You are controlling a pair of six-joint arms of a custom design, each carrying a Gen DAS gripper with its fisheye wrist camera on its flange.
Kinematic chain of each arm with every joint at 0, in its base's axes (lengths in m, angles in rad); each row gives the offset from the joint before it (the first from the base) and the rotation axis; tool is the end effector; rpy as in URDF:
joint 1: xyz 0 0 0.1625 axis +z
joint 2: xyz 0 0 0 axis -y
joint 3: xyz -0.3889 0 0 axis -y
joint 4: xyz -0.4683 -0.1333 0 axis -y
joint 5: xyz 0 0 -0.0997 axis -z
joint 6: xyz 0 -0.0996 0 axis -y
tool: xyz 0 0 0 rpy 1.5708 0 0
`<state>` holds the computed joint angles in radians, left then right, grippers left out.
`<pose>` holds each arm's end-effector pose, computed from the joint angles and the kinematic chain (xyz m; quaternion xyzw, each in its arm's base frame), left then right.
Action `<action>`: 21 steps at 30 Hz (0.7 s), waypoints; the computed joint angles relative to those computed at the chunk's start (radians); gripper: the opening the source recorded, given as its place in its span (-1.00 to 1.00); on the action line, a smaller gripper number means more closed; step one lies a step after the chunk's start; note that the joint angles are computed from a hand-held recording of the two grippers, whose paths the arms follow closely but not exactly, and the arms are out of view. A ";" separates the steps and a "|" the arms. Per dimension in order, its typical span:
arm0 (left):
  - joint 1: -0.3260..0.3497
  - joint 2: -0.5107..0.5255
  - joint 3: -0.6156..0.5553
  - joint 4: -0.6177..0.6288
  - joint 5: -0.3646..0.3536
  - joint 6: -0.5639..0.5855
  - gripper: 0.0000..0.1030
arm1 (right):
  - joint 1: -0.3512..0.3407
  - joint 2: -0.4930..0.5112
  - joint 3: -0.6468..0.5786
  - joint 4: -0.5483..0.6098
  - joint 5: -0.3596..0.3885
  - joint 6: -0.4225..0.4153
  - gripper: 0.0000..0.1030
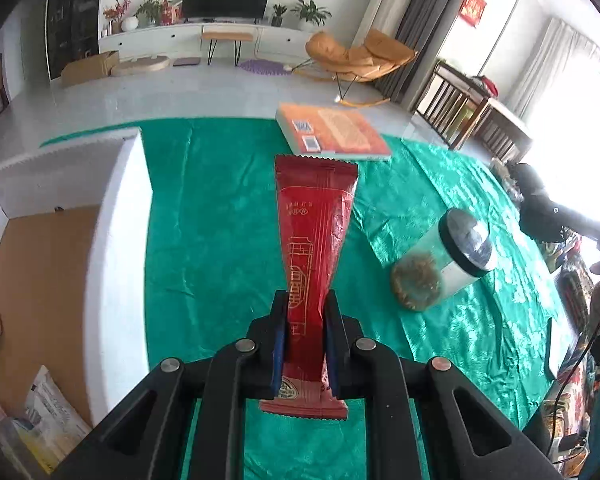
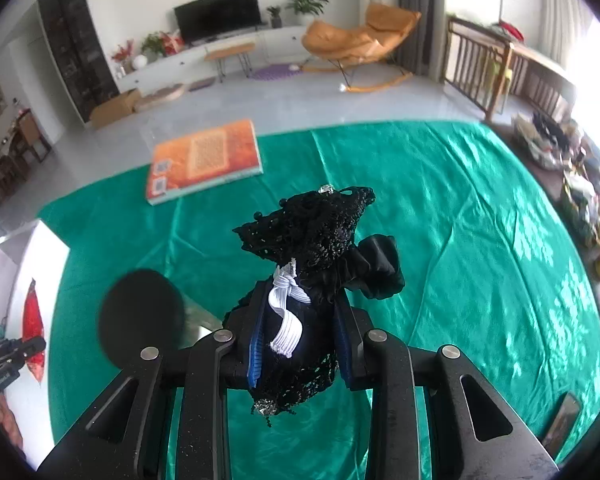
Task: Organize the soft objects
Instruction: 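Grasp the black hair ties with the right tool while the left tool holds the red packet, then carry the red packet and black hair ties into the white box and release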
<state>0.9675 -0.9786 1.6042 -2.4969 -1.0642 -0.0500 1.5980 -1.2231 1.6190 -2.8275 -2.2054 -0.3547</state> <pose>-0.2576 -0.6941 0.1573 0.2254 0.9310 -0.2168 0.1882 0.0930 -0.6881 0.3709 0.0361 -0.8724 0.3449 0.3444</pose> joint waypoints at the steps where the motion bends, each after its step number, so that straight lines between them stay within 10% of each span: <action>1: -0.005 -0.038 0.021 -0.006 0.008 0.005 -0.68 | 0.026 -0.005 0.002 0.026 0.026 0.007 -0.40; 6: -0.012 -0.240 0.150 -0.014 0.137 0.003 -0.68 | 0.145 0.023 0.024 0.183 0.212 0.049 -0.39; 12: -0.027 -0.467 0.329 0.045 0.476 -0.060 -0.65 | 0.252 0.172 0.013 0.280 0.475 0.099 -0.22; 15: 0.001 -0.543 0.379 0.137 0.483 -0.172 -0.62 | 0.276 0.263 -0.027 0.337 0.544 0.113 0.63; 21: 0.061 -0.609 0.449 0.180 0.387 -0.293 -0.61 | 0.301 0.258 0.047 0.257 0.448 0.091 0.61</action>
<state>1.0281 -1.5875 2.0528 -2.3172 -0.6775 -0.3427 1.8987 -0.9646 1.6661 -2.5709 -1.7577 -0.2640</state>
